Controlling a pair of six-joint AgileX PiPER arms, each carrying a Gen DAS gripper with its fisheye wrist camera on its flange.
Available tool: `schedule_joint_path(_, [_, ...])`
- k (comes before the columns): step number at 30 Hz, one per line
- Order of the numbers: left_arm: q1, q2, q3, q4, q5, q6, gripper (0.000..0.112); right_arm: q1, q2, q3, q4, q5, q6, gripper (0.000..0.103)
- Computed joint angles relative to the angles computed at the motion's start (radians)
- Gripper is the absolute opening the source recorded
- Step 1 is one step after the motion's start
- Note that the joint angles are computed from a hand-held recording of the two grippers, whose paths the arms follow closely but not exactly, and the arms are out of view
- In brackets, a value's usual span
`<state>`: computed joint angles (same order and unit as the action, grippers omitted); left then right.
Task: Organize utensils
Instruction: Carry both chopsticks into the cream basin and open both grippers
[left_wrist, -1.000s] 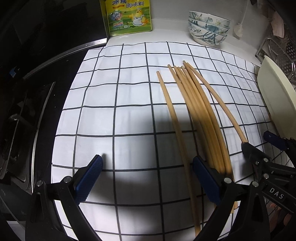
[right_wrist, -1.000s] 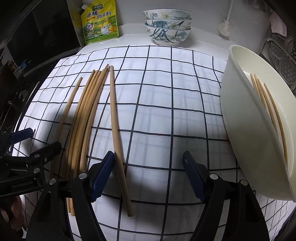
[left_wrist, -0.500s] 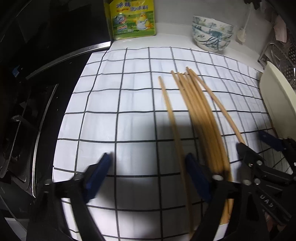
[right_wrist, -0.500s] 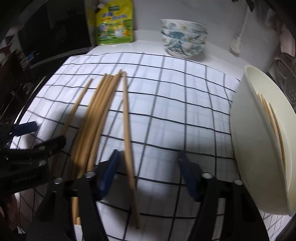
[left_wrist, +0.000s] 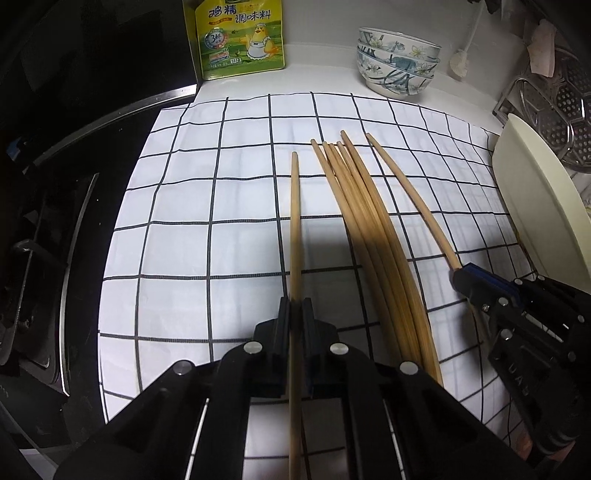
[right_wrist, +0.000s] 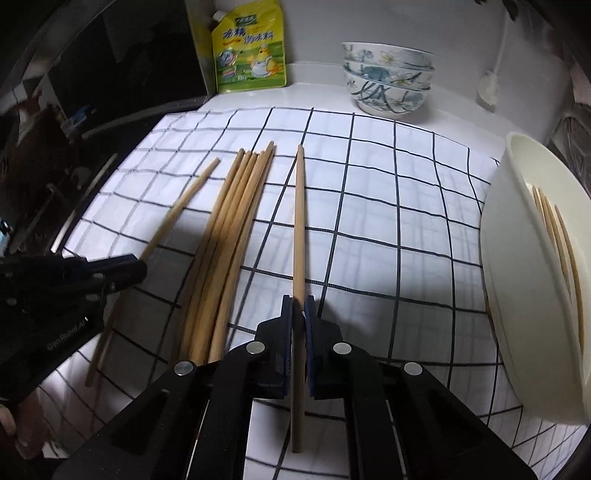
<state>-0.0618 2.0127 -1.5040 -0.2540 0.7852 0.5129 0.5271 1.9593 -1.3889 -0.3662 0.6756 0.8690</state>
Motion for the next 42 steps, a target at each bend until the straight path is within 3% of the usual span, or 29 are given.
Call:
schedule_joint_path(7, [-0.002,-0.061,0.003,0.008,0.035,-0.013,0.007,-0.022,-0.101,0.065,0.109,-0.075,-0.032,0.006])
schedule_joint_path(12, [-0.032,-0.117,-0.019,-0.010,0.062,-0.037,0.007,-0.035,-0.199,0.108,0.124,-0.082,-0.039,0.006])
schedule_joint_path(19, [-0.174,-0.180,-0.077,-0.029,0.077,-0.112,0.007,-0.129,-0.414,0.230,0.063,-0.031,-0.046,0.006])
schedule_joint_path(23, [-0.292,-0.167,-0.139,-0.024,0.091,-0.176,0.007,-0.260,-0.535,0.309,0.077,-0.003,-0.114,0.006])
schedule_joint_path(27, [-0.418,-0.109,-0.245,0.001,0.098,-0.252,0.007,-0.430,-0.614,0.376,0.164,-0.002,-0.259,0.006])
schedule_joint_path(33, [-0.567,0.080,-0.480,0.079,0.159,-0.383,0.007,-0.681,-0.627,0.429,0.355,-0.015,-0.562,0.006])
schedule_joint_path(42, [-0.675,0.315,-0.775,0.187,0.286,-0.489,0.007,-0.855,-0.526,0.432,0.560,-0.031,-0.869,0.006])
